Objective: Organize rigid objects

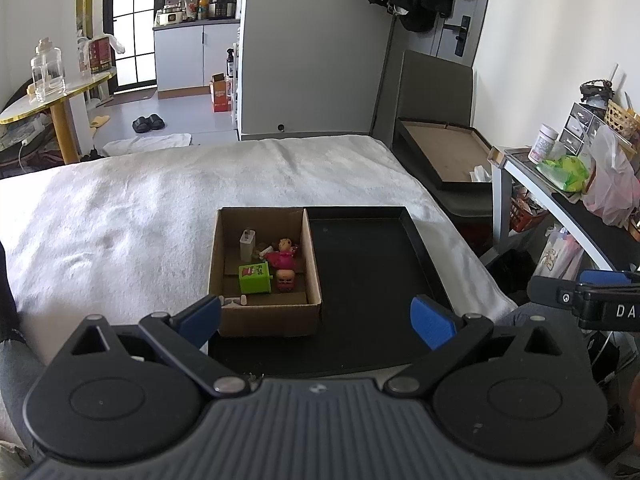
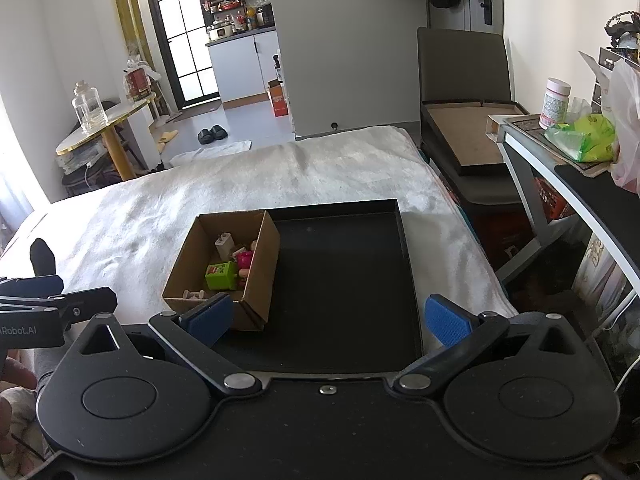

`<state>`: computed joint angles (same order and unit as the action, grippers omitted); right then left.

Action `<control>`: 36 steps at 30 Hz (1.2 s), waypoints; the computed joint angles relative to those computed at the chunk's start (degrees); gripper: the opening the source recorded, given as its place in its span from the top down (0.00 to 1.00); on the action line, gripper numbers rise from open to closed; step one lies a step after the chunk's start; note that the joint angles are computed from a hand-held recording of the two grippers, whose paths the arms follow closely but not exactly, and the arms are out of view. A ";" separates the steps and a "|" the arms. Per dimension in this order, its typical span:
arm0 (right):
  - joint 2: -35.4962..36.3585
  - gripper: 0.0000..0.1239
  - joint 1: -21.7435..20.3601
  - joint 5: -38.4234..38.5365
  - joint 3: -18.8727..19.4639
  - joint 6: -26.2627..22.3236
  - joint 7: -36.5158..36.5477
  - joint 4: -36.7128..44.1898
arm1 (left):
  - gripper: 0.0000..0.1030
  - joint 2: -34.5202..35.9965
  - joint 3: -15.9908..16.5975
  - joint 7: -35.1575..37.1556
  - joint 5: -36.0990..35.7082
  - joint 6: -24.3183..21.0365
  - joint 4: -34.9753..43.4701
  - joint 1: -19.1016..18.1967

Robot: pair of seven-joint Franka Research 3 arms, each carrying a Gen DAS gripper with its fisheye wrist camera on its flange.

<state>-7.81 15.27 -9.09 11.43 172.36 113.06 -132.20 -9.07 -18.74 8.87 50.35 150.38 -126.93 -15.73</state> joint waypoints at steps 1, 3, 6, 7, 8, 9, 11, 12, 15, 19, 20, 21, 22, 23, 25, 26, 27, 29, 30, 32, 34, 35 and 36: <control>0.00 0.17 0.21 0.37 -0.17 -0.02 -0.39 0.00 | 0.02 -0.01 0.00 -0.09 0.04 -0.04 -0.01 0.01; 0.02 0.17 0.26 0.49 -0.22 0.01 -0.62 -0.09 | 0.02 0.01 0.00 -0.17 0.01 -0.18 -0.02 -0.02; -0.01 0.17 0.31 0.64 -0.25 0.02 -0.76 -0.13 | 0.02 -0.05 -0.01 -0.29 0.03 -0.38 -0.10 -0.04; 0.00 0.17 0.33 0.72 -0.26 0.22 -0.85 -0.17 | 0.02 -0.07 0.00 -0.29 0.06 -0.41 -0.12 -0.04; 0.01 0.17 0.28 0.59 -0.19 0.42 -0.89 -0.28 | 0.02 -0.10 0.01 -0.30 0.03 -0.42 -0.20 -0.05; 0.03 0.17 0.08 0.22 -0.02 0.38 -0.67 -0.26 | 0.02 -0.13 0.03 -0.29 0.01 -0.45 -0.24 -0.05; 0.16 0.17 -0.40 -1.03 0.49 0.62 0.40 -0.36 | 0.02 -0.11 0.02 -0.18 0.03 -0.64 -0.21 -0.05; 0.16 0.17 -0.39 -1.12 0.48 0.57 0.53 -0.33 | 0.02 0.02 -0.02 -0.15 0.12 -0.77 -0.09 -0.05; 0.17 0.17 -0.42 -1.52 0.45 0.68 0.80 -0.39 | 0.02 0.15 -0.10 0.03 0.46 -1.38 0.08 -0.16; 0.15 0.17 -0.25 -1.57 0.32 0.31 0.89 -0.21 | 0.02 0.04 0.01 0.17 0.49 -1.26 -0.05 -0.24; 0.17 0.17 -0.35 -1.85 0.39 0.37 1.07 -0.20 | 0.02 0.04 -0.01 0.23 0.56 -1.38 -0.04 -0.25; 0.21 0.17 -0.37 -1.99 0.38 0.38 1.09 -0.16 | 0.02 0.01 -0.03 0.20 0.56 -1.55 -0.05 -0.26; 0.16 0.17 -0.34 -2.00 0.37 0.34 1.14 -0.20 | 0.02 0.01 0.00 0.14 0.57 -1.53 -0.07 -0.24; 0.19 0.17 -0.24 -1.88 0.24 0.41 0.86 -0.17 | 0.02 -0.01 0.05 0.06 0.59 -1.37 -0.18 -0.22; 0.13 0.17 -0.31 -2.18 0.34 0.53 0.87 -0.16 | 0.02 -0.02 0.10 -0.03 0.59 -1.22 -0.30 -0.16; 0.12 0.17 -0.30 -2.18 0.32 0.42 0.77 -0.07 | 0.02 0.09 0.11 -0.04 0.48 -1.24 -0.23 -0.15; 0.19 0.17 -0.13 -1.83 0.15 0.40 0.41 -0.03 | 0.02 0.09 0.18 -0.05 0.38 -1.06 -0.29 -0.13; 0.13 0.17 0.18 -1.11 -0.10 0.25 -0.25 -0.03 | 0.02 0.05 0.16 -0.11 0.48 -0.84 -0.39 -0.11; 0.18 0.17 0.17 -1.02 -0.10 0.15 -0.33 0.04 | 0.02 0.05 0.13 -0.22 0.55 -0.88 -0.41 -0.09; 0.22 0.17 0.16 -0.97 -0.07 0.17 -0.42 -0.01 | 0.02 0.11 -0.03 -0.77 1.06 -1.16 -0.33 -0.03; 0.22 0.17 0.14 -0.98 -0.06 0.07 -0.51 -0.06 | 0.02 0.33 -0.17 -1.04 1.43 -1.92 -0.06 -0.08; 0.28 0.17 0.08 -1.11 0.00 0.04 -0.39 -0.04 | 0.02 0.46 -0.14 -0.95 1.34 -2.21 0.08 -0.16; 0.38 0.17 0.16 -0.91 -0.14 -0.04 -0.63 0.03 | 0.02 0.52 0.00 -0.86 1.23 -2.02 0.07 -0.21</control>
